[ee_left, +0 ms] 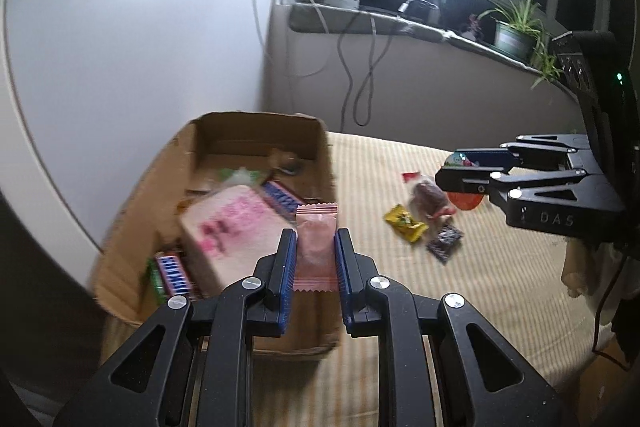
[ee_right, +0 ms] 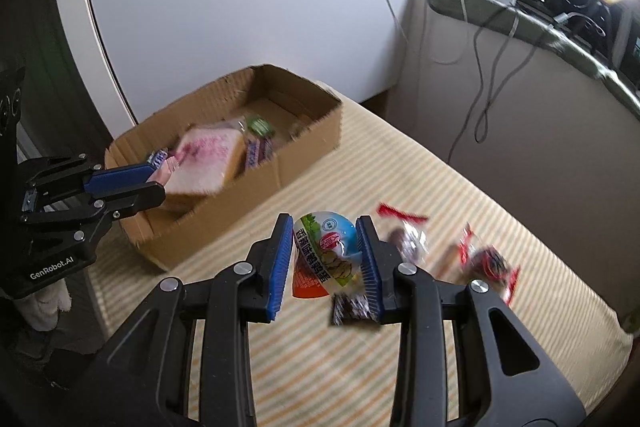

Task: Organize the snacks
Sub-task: 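Carry the pink candy and the egg over the box with both grippers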

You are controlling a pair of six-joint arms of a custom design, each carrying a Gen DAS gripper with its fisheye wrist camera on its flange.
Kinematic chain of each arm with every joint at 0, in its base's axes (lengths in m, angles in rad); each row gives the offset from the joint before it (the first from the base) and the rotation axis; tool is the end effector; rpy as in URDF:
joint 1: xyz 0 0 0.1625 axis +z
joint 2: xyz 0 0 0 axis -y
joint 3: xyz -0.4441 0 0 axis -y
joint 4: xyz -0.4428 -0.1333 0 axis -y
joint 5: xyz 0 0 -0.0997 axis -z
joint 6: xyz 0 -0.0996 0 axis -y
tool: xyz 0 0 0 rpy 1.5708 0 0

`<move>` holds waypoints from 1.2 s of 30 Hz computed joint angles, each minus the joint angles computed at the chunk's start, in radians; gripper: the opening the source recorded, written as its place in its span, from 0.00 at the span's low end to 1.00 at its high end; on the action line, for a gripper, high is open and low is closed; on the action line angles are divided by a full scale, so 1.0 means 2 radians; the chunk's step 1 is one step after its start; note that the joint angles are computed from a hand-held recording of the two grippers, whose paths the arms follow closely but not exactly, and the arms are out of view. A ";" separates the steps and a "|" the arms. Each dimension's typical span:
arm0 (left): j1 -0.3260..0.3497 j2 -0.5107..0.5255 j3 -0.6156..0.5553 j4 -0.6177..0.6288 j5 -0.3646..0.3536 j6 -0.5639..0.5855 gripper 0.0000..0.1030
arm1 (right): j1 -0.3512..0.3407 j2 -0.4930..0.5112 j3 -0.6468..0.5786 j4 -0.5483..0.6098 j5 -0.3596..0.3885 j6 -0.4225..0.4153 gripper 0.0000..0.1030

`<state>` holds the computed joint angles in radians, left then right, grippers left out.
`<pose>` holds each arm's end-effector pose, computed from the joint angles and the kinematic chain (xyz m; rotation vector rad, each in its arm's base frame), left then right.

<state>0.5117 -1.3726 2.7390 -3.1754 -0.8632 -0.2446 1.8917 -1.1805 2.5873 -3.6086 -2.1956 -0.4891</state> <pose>-0.1577 -0.3157 0.1143 0.9227 2.4287 -0.8285 0.1877 -0.3269 0.1299 0.7079 -2.2886 0.7103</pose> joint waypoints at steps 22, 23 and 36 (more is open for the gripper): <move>0.057 -0.014 -0.012 -0.008 0.018 0.056 0.17 | 0.017 0.110 -0.137 0.068 0.033 -0.016 0.33; 0.059 -0.012 -0.013 -0.009 0.017 0.060 0.17 | 0.016 0.115 -0.144 0.071 0.034 -0.017 0.33; 0.073 -0.009 -0.022 -0.010 0.014 0.075 0.17 | -0.001 0.151 -0.194 0.100 0.054 -0.014 0.33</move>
<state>0.6577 -1.3915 2.6947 -3.1958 -0.8349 -0.0940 1.8889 -0.8794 2.2002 -3.4080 -2.0886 -0.5161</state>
